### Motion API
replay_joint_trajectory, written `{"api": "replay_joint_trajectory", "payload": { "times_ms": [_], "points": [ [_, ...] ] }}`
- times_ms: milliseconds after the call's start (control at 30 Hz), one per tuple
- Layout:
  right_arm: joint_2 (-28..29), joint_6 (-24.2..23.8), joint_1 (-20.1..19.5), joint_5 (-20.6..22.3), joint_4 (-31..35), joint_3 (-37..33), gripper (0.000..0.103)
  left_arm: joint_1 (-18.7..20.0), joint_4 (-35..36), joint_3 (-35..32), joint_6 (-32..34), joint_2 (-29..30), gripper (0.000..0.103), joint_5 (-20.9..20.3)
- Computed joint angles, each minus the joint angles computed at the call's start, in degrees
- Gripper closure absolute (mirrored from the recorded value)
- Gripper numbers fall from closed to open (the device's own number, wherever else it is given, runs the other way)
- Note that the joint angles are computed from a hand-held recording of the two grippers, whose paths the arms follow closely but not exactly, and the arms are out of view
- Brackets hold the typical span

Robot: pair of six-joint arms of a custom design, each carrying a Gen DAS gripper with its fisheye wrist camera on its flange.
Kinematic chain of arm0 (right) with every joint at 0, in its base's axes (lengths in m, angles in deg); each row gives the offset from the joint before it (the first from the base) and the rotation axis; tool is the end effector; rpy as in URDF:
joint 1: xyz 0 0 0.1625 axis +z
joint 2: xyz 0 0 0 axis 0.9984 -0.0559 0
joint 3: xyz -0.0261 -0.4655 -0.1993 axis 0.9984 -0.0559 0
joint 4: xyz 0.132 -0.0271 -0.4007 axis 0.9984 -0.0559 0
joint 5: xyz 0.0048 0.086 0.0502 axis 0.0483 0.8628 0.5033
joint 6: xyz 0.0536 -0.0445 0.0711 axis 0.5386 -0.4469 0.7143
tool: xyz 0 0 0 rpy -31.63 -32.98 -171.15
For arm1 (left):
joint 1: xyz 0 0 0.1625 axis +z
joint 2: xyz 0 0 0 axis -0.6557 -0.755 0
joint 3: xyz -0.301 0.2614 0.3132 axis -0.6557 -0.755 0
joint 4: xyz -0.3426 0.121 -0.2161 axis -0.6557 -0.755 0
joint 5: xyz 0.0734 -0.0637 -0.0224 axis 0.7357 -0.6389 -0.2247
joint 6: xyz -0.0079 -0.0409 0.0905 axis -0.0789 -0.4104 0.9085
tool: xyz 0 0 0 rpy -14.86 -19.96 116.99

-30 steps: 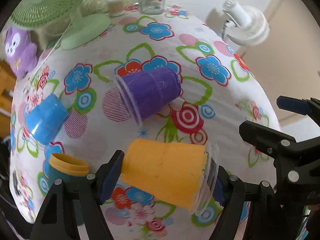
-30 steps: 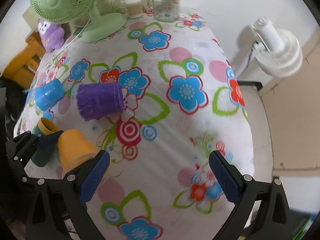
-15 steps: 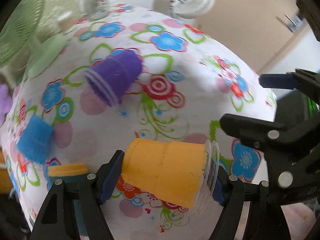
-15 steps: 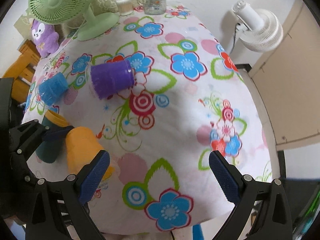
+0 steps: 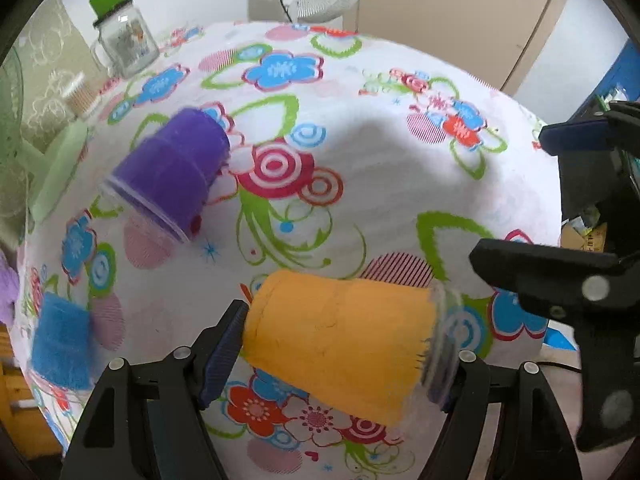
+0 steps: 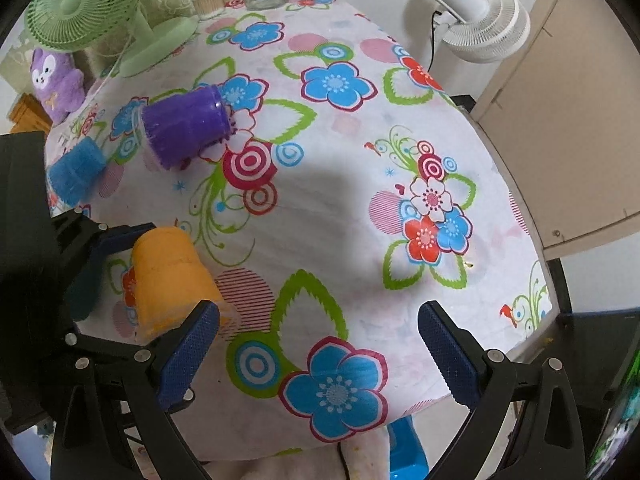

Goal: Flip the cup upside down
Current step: 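Close the right gripper on the orange cup and lift it, then rotate the held orange cup with the right gripper so its base points up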

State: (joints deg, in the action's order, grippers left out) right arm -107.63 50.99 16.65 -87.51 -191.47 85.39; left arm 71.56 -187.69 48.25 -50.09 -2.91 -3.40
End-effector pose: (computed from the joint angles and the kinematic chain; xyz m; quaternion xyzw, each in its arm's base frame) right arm 0.1268 -0.3005 0.2504 -0.2482 -0.8584 0.2390 0.3799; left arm -0.3619 -0.4041 -0.0246 0.6273 0.7343 0.1433 0.2163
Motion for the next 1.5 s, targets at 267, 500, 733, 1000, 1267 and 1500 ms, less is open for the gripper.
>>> {"api": "replay_joint_trajectory", "payload": {
  "times_ms": [267, 500, 733, 1000, 1267, 1500],
  "points": [
    [-0.1, -6.5, -0.1, 2.2, -2.0, -0.6, 0.003, -1.0, 2.2, 0.6, -7.3, -2.0, 0.011, 2.6],
    [-1.3, -16.1, 0.3, 5.0, -1.3, -3.1, 0.003, -1.8, 5.6, 1.8, -19.1, -5.9, 0.009, 4.4],
    [0.7, -25.9, 1.1, 7.1, -0.9, -6.0, 0.003, -2.2, 8.0, 4.2, -30.3, -9.6, 0.008, 5.4],
    [3.5, -27.6, 1.0, 10.4, -0.8, -8.2, 0.003, -1.7, 11.2, 5.6, -40.9, -13.9, 0.008, 5.6],
    [8.1, -26.4, 1.0, 10.7, 0.0, -10.8, 0.003, 1.6, 13.9, 4.6, -47.5, -14.4, 0.008, 9.5],
    [11.7, -25.4, -1.7, 10.8, 1.4, -12.4, 0.005, 5.3, 12.3, 2.2, -47.8, -11.9, 0.005, 8.2]
  ]
}}
